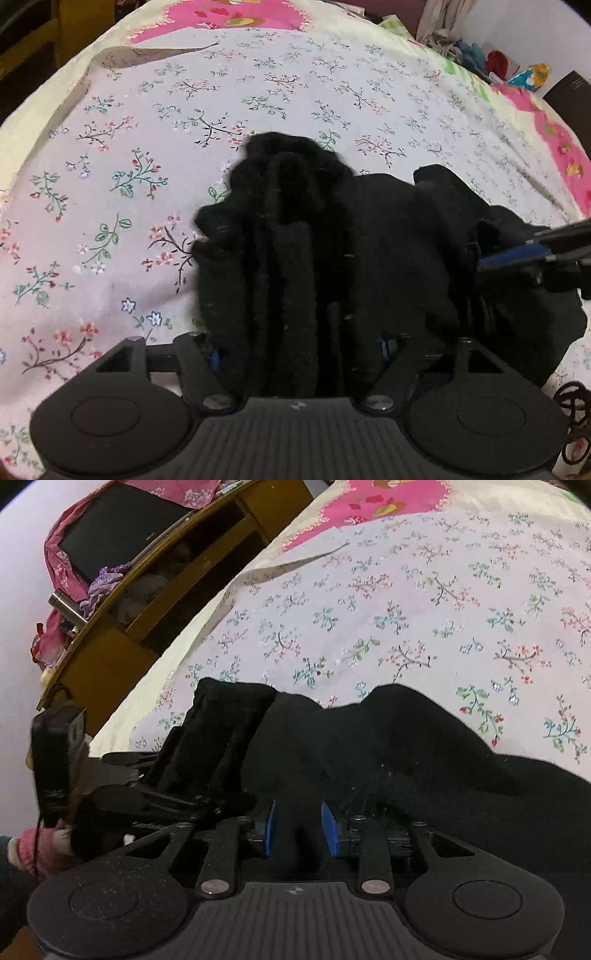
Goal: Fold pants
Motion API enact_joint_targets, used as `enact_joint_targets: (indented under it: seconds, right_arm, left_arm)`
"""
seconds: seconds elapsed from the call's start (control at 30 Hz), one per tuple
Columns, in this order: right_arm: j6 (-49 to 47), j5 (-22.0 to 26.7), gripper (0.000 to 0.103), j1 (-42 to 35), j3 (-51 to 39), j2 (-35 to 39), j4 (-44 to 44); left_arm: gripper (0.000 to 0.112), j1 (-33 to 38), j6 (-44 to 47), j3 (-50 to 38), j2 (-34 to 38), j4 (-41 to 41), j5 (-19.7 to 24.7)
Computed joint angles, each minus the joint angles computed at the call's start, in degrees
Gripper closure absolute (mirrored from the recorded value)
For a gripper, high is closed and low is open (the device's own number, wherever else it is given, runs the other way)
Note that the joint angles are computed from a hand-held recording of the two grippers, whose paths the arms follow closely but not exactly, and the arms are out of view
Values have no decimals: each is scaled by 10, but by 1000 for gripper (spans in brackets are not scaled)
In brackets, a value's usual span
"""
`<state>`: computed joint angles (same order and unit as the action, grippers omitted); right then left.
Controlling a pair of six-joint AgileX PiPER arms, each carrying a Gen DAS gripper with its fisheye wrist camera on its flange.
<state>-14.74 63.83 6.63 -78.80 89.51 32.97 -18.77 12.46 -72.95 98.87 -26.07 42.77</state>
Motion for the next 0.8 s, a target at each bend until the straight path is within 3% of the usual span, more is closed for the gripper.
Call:
enact_joint_targets:
  seconds: [0.03,0.1,0.23,0.3,0.37,0.57,0.8]
  right_arm:
    - [0,-1,84,0,3,0,0]
    - [3,0,84,0,3,1,-2]
    - [3,3,84,-3,-2,5,1]
    - [-3,0,84,-5,-3,2,8]
    - [-11,-4,84,-10,1,-3,16]
    - [-7,-10,87,-30,20,-24,15]
    - [-2,-10,87,-67,46,-50,-2]
  left_arm:
    - [35,4,-5,6,-5,-10,-9]
    - [56,24,11,10,-8,-61,-3]
    - [65,47,24,-2,0,-99,31]
    - [72,72,30,8,-1,-169,41]
    - [73,97,68,34,-11,-264,52]
    - [75,115,144,83,-24,-444,88]
    - [75,78,227,69,-1,-639,155]
